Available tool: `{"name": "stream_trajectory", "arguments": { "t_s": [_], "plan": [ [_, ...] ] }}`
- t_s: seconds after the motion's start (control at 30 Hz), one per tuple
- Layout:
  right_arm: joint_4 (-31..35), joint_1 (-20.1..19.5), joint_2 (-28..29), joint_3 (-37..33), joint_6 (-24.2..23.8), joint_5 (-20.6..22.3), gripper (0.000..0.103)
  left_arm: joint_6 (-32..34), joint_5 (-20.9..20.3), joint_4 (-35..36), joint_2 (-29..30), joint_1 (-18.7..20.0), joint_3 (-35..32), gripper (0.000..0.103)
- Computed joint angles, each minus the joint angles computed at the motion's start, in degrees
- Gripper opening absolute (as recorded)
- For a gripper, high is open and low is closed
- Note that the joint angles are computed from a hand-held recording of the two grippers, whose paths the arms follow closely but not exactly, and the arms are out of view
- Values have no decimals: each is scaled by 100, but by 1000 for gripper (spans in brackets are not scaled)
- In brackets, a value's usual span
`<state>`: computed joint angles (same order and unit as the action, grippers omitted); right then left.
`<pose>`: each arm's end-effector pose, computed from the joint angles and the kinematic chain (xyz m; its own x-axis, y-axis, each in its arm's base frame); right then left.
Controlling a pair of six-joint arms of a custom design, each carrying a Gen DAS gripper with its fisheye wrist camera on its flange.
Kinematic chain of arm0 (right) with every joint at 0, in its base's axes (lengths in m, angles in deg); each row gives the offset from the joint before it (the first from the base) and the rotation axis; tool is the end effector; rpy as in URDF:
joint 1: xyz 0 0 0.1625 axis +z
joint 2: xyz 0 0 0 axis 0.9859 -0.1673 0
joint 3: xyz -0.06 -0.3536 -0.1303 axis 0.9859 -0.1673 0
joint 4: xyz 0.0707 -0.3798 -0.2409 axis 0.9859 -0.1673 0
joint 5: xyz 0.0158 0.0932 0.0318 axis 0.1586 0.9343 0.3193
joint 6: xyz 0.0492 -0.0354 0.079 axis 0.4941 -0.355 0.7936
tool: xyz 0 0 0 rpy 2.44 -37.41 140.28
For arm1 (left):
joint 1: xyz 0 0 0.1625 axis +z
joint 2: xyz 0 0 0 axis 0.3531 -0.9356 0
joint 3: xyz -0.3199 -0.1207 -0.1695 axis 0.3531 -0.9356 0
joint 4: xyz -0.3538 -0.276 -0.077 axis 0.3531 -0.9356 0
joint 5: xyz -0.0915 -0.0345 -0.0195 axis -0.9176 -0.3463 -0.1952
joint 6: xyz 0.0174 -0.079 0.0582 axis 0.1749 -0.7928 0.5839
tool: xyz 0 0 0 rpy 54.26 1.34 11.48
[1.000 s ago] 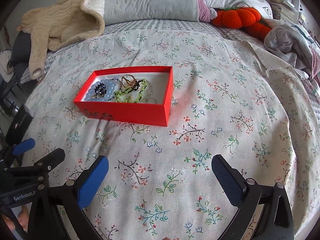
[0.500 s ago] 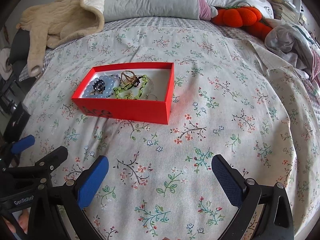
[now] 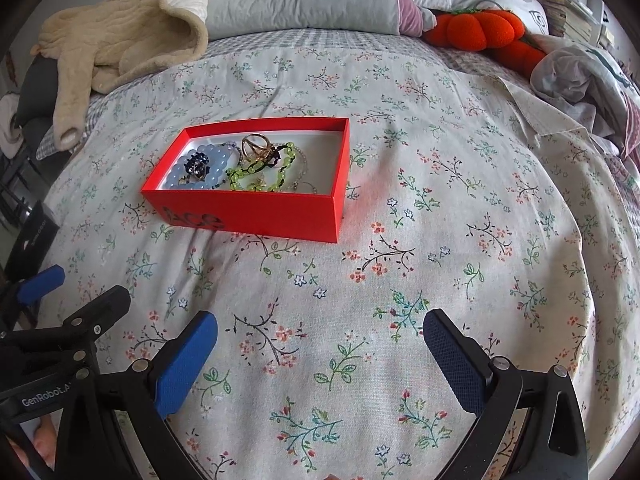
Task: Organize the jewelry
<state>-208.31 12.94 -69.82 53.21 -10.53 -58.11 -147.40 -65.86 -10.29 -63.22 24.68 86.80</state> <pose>0.1367 -0.7851 0.2903 -0.6064 -0.5425 0.5813 -0.6881 0.7244 -0.0418 -0.3618 -0.6796 0.0636 -0.6388 -0.4424 -0.6295 0.0974 0.7651 -0.6366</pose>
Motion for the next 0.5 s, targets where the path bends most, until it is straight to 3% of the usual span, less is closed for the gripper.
{"name": "stream_trajectory", "arguments": {
  "t_s": [0.5],
  "plan": [
    [-24,-1,9,-13,2,-13,103,-52,77,75,3,-20,1,102]
  ]
}}
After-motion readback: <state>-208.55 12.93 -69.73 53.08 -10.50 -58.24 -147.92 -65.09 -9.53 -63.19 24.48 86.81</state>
